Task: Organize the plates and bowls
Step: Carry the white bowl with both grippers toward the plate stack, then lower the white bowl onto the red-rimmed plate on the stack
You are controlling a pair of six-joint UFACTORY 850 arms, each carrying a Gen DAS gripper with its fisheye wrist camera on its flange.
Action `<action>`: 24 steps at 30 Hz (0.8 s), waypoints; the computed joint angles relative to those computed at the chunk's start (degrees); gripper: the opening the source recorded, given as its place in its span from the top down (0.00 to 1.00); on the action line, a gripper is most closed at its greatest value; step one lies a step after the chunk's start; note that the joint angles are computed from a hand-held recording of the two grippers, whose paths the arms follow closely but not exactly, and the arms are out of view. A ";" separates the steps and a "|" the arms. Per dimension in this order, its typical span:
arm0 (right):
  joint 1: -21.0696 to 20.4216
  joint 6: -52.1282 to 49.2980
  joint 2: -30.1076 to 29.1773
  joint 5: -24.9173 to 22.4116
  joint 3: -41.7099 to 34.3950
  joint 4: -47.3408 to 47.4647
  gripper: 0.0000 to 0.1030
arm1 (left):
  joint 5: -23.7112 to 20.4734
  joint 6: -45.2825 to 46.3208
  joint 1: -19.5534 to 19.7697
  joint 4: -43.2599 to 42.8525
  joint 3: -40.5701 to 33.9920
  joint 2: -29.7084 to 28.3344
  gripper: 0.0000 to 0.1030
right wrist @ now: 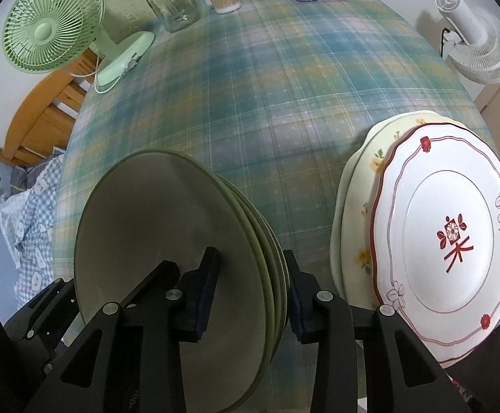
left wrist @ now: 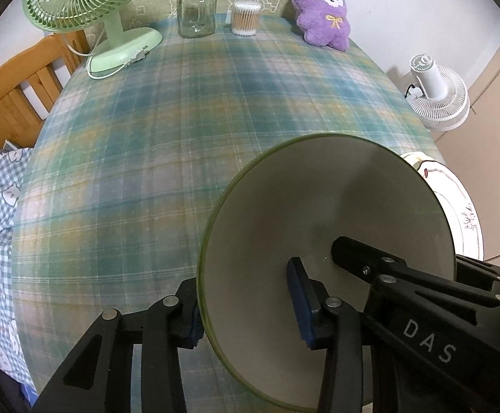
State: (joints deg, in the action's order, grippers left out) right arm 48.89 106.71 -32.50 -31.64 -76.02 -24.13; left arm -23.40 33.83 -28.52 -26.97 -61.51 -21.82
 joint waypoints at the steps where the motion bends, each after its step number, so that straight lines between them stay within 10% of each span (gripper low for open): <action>1: 0.01 -0.54 -0.05 -0.68 -0.43 0.51 0.62 | -0.09 -0.25 -0.02 0.09 0.04 0.20 0.61; 24: 3.08 4.62 3.45 -10.80 -4.27 -4.33 0.62 | -1.35 1.83 0.59 -0.70 1.15 7.55 0.61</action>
